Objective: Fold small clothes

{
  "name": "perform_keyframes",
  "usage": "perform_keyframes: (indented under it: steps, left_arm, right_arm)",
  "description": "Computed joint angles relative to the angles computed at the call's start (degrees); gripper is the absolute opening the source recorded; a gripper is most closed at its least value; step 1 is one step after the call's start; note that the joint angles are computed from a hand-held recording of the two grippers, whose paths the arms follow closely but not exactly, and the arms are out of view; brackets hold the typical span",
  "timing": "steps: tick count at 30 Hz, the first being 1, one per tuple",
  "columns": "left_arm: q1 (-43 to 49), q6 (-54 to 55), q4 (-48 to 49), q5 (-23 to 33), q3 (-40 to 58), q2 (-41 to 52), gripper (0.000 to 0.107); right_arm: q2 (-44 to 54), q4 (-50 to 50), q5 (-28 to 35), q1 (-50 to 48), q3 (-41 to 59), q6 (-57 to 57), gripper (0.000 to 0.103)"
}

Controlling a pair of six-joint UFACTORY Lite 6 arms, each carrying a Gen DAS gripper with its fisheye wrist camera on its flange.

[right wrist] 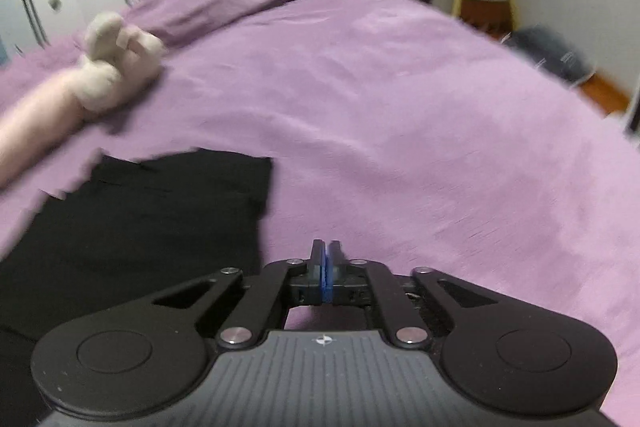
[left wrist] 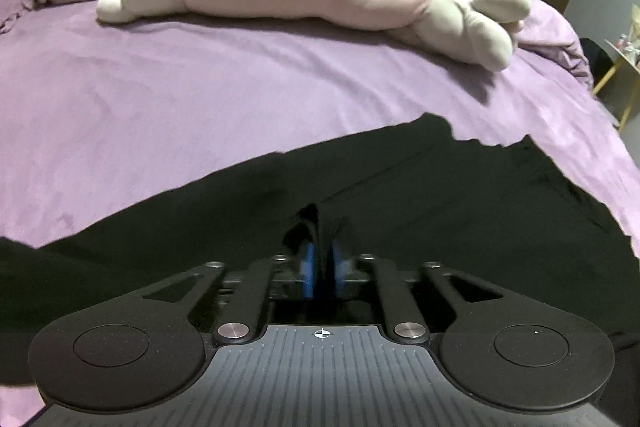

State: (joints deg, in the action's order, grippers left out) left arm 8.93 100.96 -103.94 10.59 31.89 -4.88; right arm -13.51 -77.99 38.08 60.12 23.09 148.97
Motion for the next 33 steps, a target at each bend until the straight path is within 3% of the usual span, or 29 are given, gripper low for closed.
perform_keyframes:
  steps: [2,4,6,8,10,12,14,20,24,28,30,33]
  left_arm:
    - [2.1,-3.7,4.4,2.1,-1.8,-1.9,0.027]
    - [3.8,-8.7,10.7,4.2,-2.8,-3.3,0.030]
    - [4.9,-10.0,13.7,4.5,-4.3,-5.3,0.032]
    - [5.4,-10.0,15.0,4.1,-5.3,-6.6,0.035]
    - [5.7,-11.1,16.3,3.7,-5.7,-6.7,0.036]
    - [6.3,-12.1,17.1,4.0,-5.7,-6.2,0.036]
    - [6.1,-10.4,15.1,3.8,-5.8,-5.8,0.036]
    - [3.2,-8.1,11.2,2.4,-4.9,-4.6,0.034]
    - [4.1,-15.9,19.9,2.3,-4.7,-6.0,0.036]
    - [4.4,-22.1,24.8,2.5,-4.8,-7.1,0.037]
    - [2.3,-20.3,21.7,1.9,-4.4,-6.1,0.041]
    - [-4.3,-20.7,19.0,-5.4,-2.9,-3.1,0.049]
  right_arm:
    - [-4.4,-4.4,-0.8,3.7,-2.5,7.4,0.011]
    - [-6.2,-9.6,-2.5,6.1,-4.3,15.2,0.030]
    - [-4.3,-12.0,-3.0,8.7,-4.5,20.9,0.031]
    - [0.9,-9.2,-2.3,9.6,-1.3,17.6,0.029]
    - [6.1,-3.3,-1.5,8.8,3.7,8.4,0.018]
    - [10.0,0.7,0.7,9.4,7.7,1.9,0.014]
    - [14.1,5.1,2.6,9.1,11.5,-5.9,0.001]
    - [21.4,11.9,10.0,11.5,17.2,-16.2,0.000]
    - [26.9,20.2,18.9,12.0,23.6,-25.8,0.000]
    - [16.4,11.8,12.5,10.9,16.9,-12.5,0.000]
    - [20.5,6.4,10.0,9.7,20.6,-13.3,0.001]
    - [28.9,1.4,4.9,6.7,28.0,-16.5,0.001]
